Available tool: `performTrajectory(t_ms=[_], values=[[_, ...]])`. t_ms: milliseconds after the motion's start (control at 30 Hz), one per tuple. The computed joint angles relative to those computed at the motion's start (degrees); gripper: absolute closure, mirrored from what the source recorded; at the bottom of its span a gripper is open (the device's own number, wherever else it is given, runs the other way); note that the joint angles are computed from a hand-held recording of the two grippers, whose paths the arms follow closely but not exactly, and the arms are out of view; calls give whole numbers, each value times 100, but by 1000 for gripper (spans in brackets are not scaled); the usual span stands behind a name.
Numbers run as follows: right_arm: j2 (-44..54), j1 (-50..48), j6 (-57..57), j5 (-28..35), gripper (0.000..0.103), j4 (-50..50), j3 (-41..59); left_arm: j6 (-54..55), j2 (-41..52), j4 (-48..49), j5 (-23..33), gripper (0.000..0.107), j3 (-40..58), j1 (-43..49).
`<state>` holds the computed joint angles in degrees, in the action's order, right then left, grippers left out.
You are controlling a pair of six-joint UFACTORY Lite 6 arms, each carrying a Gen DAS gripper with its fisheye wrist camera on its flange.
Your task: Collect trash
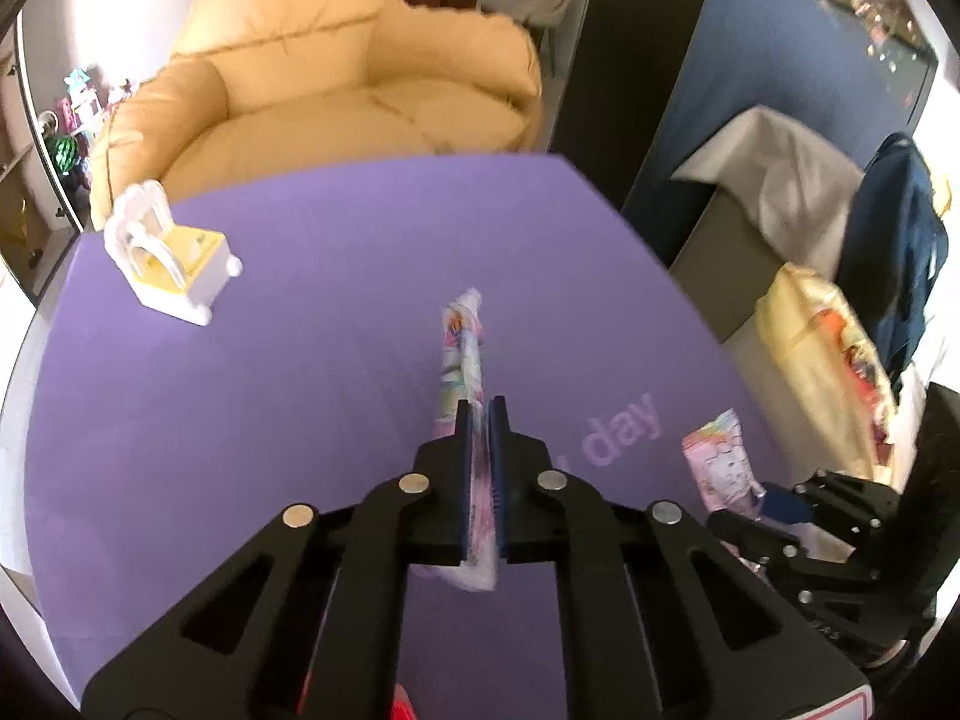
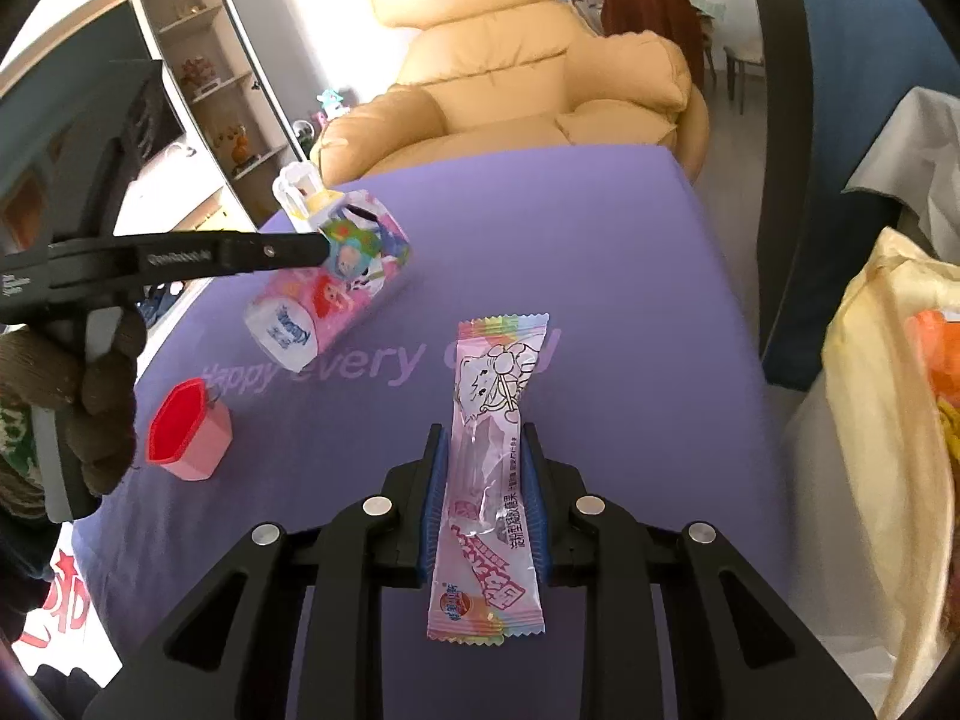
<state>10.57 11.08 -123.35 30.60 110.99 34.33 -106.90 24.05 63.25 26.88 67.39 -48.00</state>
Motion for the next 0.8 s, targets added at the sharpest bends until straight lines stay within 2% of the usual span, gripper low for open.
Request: performTrajectory(t_ms=[133, 267, 300, 400, 567, 667, 800], values=[[-390, -108, 41, 110, 79, -211, -259, -453, -335, 286, 177, 104, -294, -311], [-668, -133, 58, 22, 79, -288, -486, -765, -498, 399, 64, 104, -572, -455], [-717, -137, 20, -19, 79, -260, -551, -876, -507, 481, 28, 102, -624, -480], [-661, -177, -227, -151, 79, -37, -690, -1175, -426, 688, -143, 64, -638, -517], [-337, -336, -632, -48, 77, 322, -792, -2209, 339, 1304, 117, 59, -64, -555], [-201, -394, -769, 31, 72, 347, -788, -2547, 1013, 1376, 505, 55, 449, -609], [-175, -398, -865, 106, 67, 328, -819, -3150, 1303, 1879, 1016, 55, 406, -622]])
